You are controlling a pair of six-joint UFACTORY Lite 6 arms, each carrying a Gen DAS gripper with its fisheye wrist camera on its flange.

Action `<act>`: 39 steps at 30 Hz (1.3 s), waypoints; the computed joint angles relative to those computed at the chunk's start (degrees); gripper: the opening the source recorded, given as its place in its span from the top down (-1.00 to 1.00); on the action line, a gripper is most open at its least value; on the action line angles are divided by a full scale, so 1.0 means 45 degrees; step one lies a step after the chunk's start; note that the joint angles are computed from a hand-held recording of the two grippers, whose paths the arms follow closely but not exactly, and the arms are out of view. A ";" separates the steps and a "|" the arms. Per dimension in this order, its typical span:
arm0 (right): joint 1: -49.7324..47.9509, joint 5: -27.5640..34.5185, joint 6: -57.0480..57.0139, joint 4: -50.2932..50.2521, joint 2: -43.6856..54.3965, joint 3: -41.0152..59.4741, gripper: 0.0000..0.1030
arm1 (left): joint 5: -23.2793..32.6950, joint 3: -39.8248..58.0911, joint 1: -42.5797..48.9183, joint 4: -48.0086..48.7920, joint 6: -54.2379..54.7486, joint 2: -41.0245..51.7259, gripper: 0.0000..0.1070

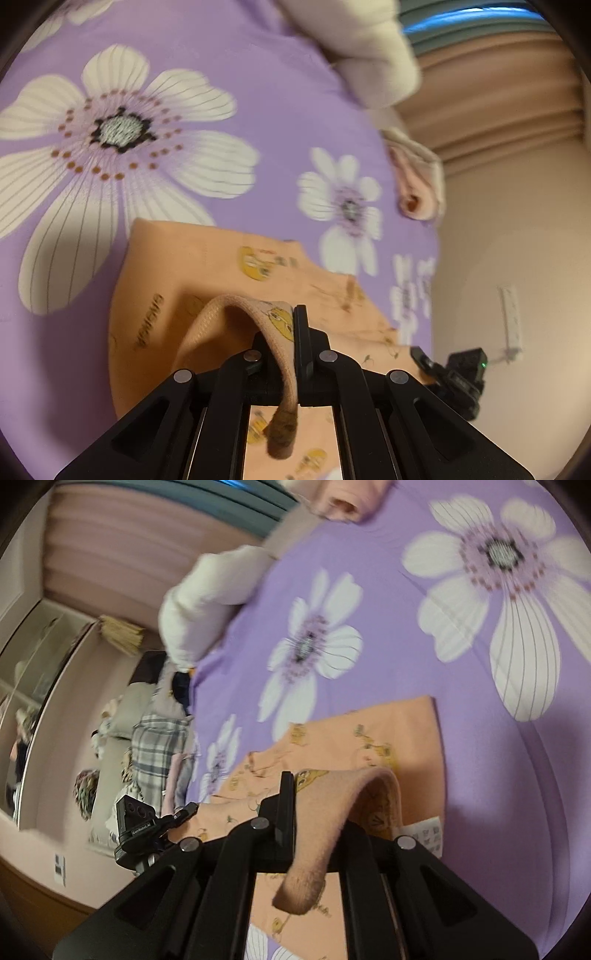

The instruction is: Fold small clothes

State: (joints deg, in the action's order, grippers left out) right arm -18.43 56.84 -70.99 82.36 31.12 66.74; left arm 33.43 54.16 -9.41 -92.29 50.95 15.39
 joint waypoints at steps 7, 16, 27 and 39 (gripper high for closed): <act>-0.0017 0.0373 0.4136 -0.1618 0.2344 0.2945 0.60 | 0.1735 0.1695 0.0958 0.0998 -0.2210 0.2270 1.00; -0.0854 0.1630 0.5572 -0.0119 0.3777 0.4498 0.19 | 0.2461 0.2256 0.2030 -0.0613 -0.2078 0.2845 -0.14; -0.2094 0.0609 0.1337 -0.0319 -0.0334 0.0910 0.18 | -0.0465 0.0919 0.1640 0.4162 -0.4088 -0.0922 -0.14; -0.0934 -0.2532 -0.4089 -0.2114 -0.7829 -0.7043 0.67 | -0.4755 -0.4833 -0.4751 1.4751 -1.2398 -0.7536 -0.11</act>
State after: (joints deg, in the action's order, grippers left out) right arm -22.64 45.45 -89.39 72.85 -4.11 35.05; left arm 12.03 32.41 -30.79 -25.91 -4.84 -18.52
